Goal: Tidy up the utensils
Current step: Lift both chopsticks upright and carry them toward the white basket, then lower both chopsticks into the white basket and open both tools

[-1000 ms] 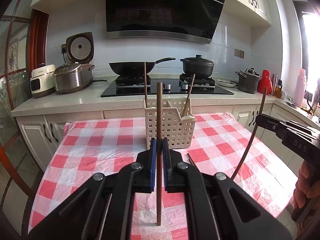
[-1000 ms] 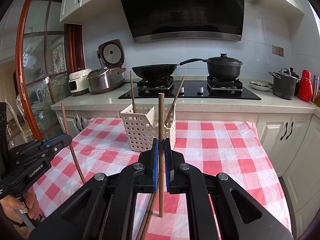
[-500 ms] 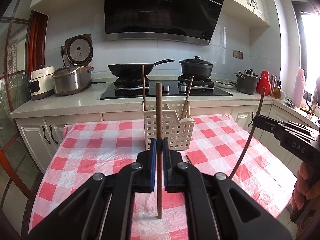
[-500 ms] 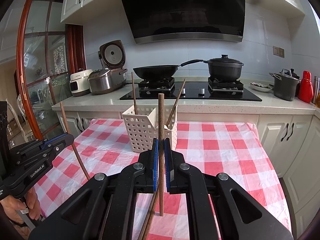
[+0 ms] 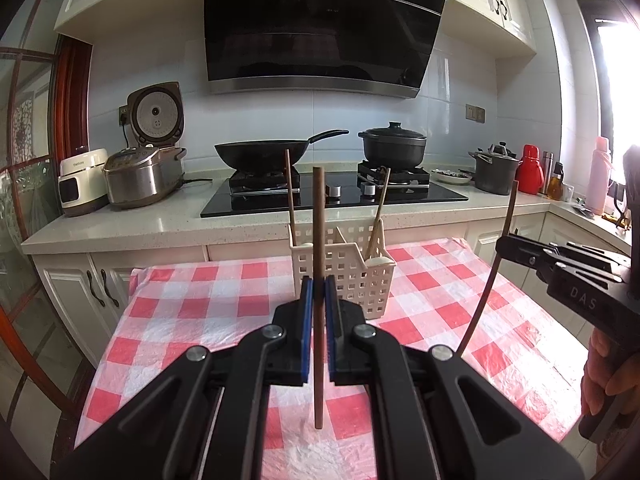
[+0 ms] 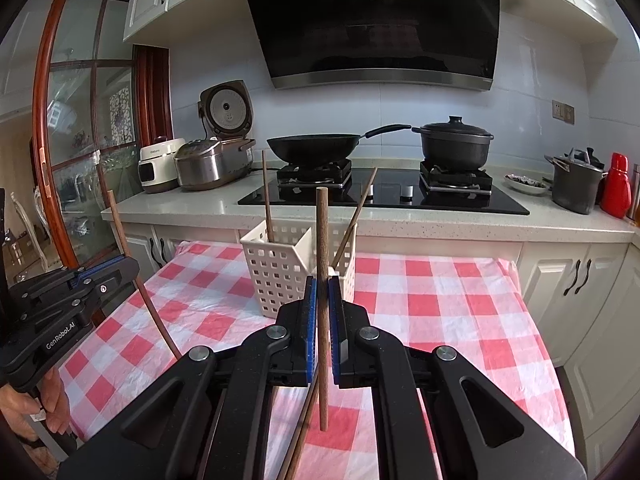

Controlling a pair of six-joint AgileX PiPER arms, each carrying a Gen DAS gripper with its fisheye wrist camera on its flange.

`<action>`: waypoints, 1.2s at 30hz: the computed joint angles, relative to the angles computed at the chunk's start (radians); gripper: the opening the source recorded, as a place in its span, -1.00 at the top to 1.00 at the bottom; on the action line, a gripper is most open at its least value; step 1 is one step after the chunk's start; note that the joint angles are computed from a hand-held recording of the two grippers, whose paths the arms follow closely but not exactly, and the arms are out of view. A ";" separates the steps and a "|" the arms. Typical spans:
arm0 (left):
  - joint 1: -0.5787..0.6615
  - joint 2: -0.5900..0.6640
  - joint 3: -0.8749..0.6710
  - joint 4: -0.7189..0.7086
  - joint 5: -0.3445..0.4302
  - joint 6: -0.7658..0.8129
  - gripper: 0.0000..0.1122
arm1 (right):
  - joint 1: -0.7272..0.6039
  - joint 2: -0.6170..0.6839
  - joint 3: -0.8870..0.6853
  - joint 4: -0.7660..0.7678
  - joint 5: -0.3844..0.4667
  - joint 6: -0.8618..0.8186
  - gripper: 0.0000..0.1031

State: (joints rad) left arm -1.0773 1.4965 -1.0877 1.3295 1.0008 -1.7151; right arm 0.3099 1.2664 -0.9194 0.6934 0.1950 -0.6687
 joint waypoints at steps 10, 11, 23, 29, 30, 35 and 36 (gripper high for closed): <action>0.082 0.000 -0.113 -0.001 -0.056 0.145 0.89 | -0.009 0.086 -0.178 -0.033 0.008 -0.004 0.88; 0.091 0.000 -0.127 -0.001 -0.065 0.158 0.89 | -0.013 0.099 -0.207 -0.032 0.015 -0.005 0.88; 0.234 0.091 -0.443 -0.091 -0.156 0.439 0.89 | -0.048 0.262 -0.536 -0.057 0.106 0.042 0.88; 0.285 0.153 -0.613 -0.156 -0.184 0.560 0.89 | -0.031 0.325 -0.649 -0.070 0.108 0.044 0.88; 0.286 0.168 -0.642 -0.160 -0.182 0.575 0.89 | -0.032 0.335 -0.661 -0.053 0.107 0.029 0.88; 0.310 0.235 -0.765 -0.187 -0.203 0.623 0.89 | -0.028 0.402 -0.726 -0.043 0.106 0.035 0.88; 0.316 0.245 -0.775 -0.181 -0.208 0.618 0.89 | -0.027 0.413 -0.735 -0.050 0.105 0.044 0.88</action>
State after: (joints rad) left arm -0.7613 1.7414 -1.8628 1.1484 0.7924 -1.0974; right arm 0.2833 1.6792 -1.6542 0.6435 0.3004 -0.6252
